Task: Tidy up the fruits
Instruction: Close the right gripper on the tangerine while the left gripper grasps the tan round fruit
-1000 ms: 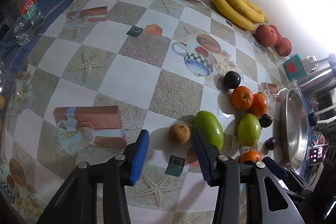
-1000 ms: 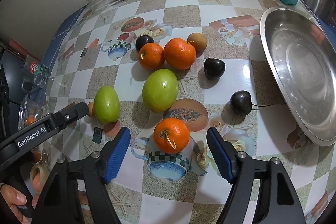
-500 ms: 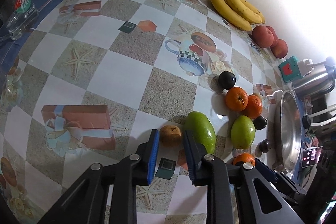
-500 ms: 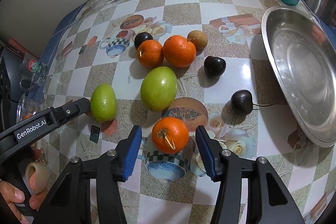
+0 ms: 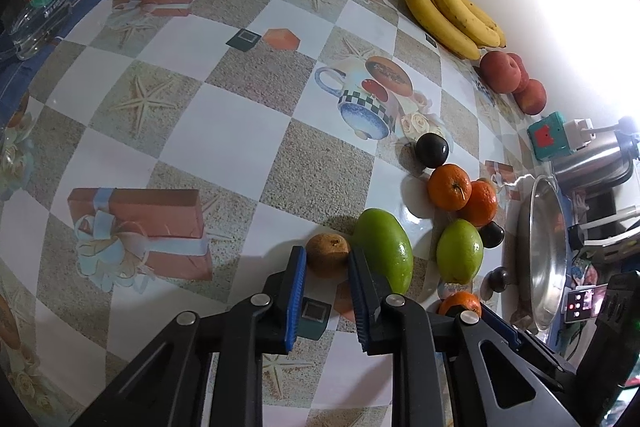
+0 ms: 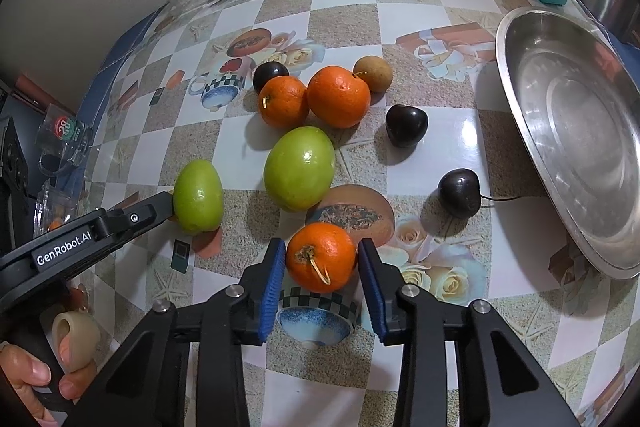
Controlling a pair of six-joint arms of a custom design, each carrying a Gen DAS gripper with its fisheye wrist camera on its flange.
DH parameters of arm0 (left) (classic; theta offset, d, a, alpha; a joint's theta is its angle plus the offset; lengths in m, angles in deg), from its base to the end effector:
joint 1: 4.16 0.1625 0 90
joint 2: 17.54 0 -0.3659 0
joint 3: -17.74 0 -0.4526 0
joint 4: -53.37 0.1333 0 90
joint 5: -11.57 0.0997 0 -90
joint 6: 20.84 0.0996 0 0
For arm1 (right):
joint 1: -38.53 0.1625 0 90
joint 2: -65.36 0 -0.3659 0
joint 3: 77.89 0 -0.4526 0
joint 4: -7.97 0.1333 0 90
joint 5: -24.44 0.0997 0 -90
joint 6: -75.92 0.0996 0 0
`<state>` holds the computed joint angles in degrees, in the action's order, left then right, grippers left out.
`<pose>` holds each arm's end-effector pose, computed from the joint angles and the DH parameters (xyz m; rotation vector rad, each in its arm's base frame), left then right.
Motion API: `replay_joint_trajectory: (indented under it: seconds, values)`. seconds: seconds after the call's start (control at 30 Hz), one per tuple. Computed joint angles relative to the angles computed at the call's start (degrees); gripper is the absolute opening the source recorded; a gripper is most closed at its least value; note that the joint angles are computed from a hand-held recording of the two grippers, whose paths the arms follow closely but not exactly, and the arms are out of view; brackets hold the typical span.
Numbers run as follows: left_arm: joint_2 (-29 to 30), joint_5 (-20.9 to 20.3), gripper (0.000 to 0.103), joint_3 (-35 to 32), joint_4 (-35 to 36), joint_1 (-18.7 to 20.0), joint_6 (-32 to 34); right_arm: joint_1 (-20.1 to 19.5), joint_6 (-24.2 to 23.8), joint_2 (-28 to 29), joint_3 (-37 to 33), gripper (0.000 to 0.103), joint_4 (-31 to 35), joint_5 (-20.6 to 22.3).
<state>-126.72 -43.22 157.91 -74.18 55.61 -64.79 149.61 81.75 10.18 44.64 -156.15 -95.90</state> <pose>-0.0246 -0.4210 0.2056 -0.3642 2.6240 -0.6280 0.2545 -0.4296 -0.0284 0.3078 -2.6181 0.3179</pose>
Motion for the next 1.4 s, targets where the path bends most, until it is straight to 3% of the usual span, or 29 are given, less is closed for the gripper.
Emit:
replay_joint_trajectory:
  seconds: [0.67, 1.13, 1.2, 1.4]
  values:
    - [-2.70, 1.68, 0.021, 0.39, 2.32, -1.23, -2.40, 0.28, -0.36, -1.41, 1.06, 0.038, -1.17, 2.33]
    - [-2.80, 4.90, 0.021, -1.40, 6.94, -6.22, -5.90, -0.31, -0.63, -5.80, 4.00, 0.038, -4.71, 3.47]
    - [-1.91, 4.85, 0.008, -2.00, 6.84, -6.99, -5.92, -0.36, -0.48, -6.86, 4.51, 0.038, -5.52, 2.79]
    - [1.70, 4.48, 0.008, -3.75, 5.28, -8.41, -4.96, -1.21, -0.07, -9.22, 5.72, 0.038, -7.33, 1.18]
